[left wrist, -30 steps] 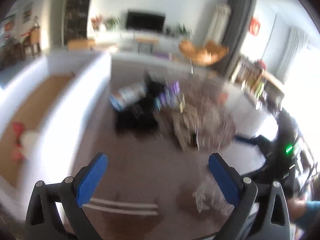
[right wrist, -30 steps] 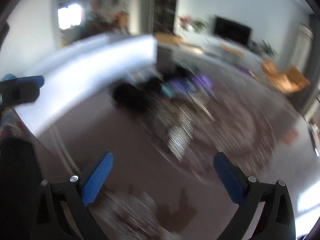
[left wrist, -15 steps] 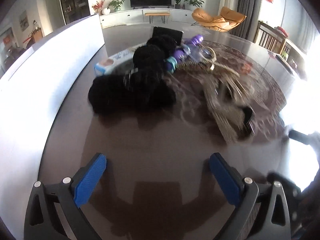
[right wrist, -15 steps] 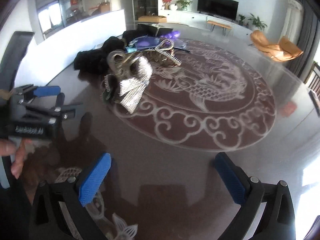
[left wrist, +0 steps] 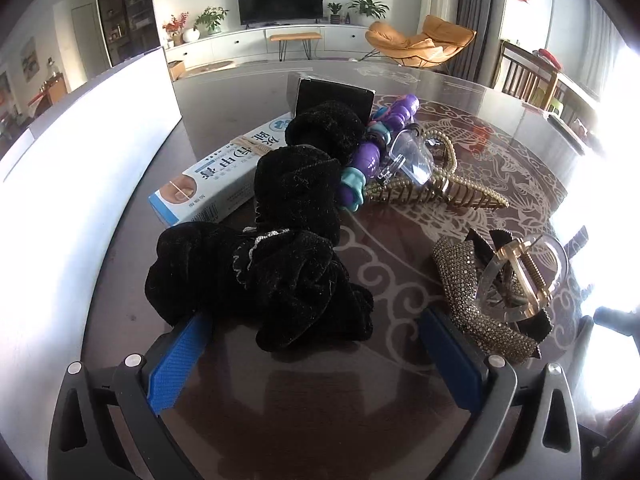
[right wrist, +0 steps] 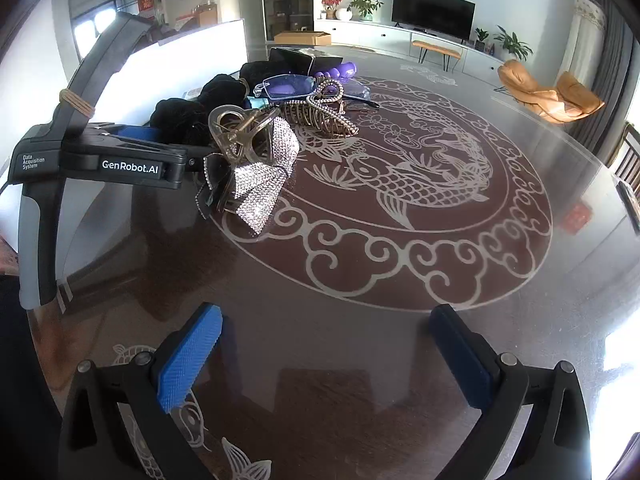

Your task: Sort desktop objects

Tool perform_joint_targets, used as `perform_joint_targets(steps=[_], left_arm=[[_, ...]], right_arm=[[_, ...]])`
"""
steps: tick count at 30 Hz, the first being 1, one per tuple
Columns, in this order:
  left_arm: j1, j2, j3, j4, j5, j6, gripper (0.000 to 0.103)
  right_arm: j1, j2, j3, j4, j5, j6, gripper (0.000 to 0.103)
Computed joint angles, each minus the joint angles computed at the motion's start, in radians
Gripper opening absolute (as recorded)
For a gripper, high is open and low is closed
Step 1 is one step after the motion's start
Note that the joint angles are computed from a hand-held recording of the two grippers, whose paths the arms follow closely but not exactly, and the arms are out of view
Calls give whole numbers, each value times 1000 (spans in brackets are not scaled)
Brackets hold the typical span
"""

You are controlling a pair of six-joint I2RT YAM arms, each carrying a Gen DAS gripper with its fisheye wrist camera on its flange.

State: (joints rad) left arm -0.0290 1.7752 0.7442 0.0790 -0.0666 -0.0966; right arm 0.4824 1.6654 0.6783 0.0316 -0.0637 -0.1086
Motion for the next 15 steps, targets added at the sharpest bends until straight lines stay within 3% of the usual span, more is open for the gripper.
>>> perform_joint_targets(steps=[15], left_arm=[[5, -2, 0, -3, 6, 8, 103]], right_arm=[[-1, 0, -1, 2, -1, -1, 103]])
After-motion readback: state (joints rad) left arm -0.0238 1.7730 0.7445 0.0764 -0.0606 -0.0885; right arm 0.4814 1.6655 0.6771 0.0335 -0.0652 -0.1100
